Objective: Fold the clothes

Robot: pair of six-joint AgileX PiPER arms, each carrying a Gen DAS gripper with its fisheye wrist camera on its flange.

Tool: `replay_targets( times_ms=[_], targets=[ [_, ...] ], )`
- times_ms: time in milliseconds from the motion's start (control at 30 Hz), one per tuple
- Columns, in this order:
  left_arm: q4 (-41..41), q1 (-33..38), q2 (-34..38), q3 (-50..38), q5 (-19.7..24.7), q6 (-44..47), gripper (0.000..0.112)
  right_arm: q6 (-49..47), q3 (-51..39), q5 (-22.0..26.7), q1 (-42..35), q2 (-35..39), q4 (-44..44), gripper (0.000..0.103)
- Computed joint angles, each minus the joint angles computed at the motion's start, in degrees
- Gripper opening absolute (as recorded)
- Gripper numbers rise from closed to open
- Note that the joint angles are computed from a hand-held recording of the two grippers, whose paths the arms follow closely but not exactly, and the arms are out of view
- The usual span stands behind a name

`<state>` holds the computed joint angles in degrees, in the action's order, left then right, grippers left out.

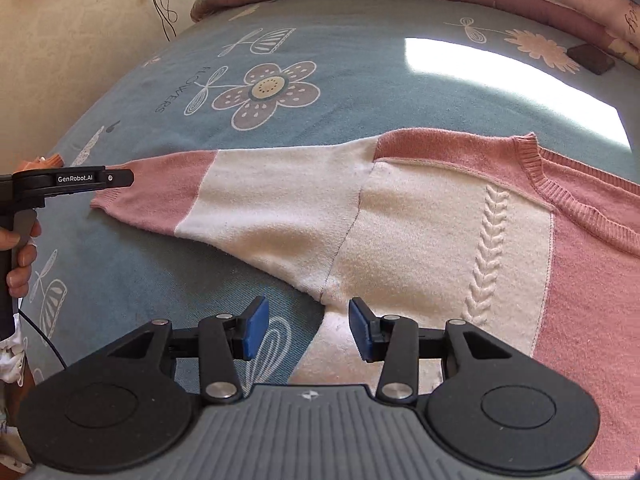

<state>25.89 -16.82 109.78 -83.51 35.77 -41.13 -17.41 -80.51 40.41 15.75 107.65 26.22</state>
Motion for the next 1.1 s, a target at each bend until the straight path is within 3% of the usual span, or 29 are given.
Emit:
replay_targets(
  times_ms=[233,433,533,733,833,933,1000,1100],
  targets=[
    [-0.37,-13.21,-1.68,-3.96,9.00,-6.78,0.049,-12.85,15.14,2.96,-11.06,-14.61,6.33,0.049],
    [-1.98,-28.71,1.68,-11.95,17.49,-13.05,0.053,-25.23,22.76,14.92,-31.05,-25.15,8.29,0.053],
    [-5.14,-34.77,5.49,-17.46,21.52,-12.60,0.053,-32.35,25.30,21.00,-42.02,-27.49,7.98,0.053],
    [-11.30,-42.86,11.29,-21.56,22.56,-2.05,0.052,-47.47,32.47,26.83,-58.58,-30.28,5.18,0.053],
    [-12.66,-44.55,10.73,-17.50,17.31,5.06,0.052,-50.20,36.71,24.85,-63.62,-31.27,4.69,0.053],
    [-10.92,-45.05,6.92,-8.81,9.29,7.96,0.052,-48.19,41.80,18.34,-64.51,-33.96,5.07,0.053],
    [-4.31,-45.01,2.62,-0.67,2.56,4.30,0.052,-46.12,45.21,14.58,-65.13,-36.30,7.49,0.053],
    [10.22,-45.04,-2.21,9.57,-5.99,-8.21,0.052,-44.04,51.47,7.97,-63.25,-41.63,13.41,0.053]
  ],
)
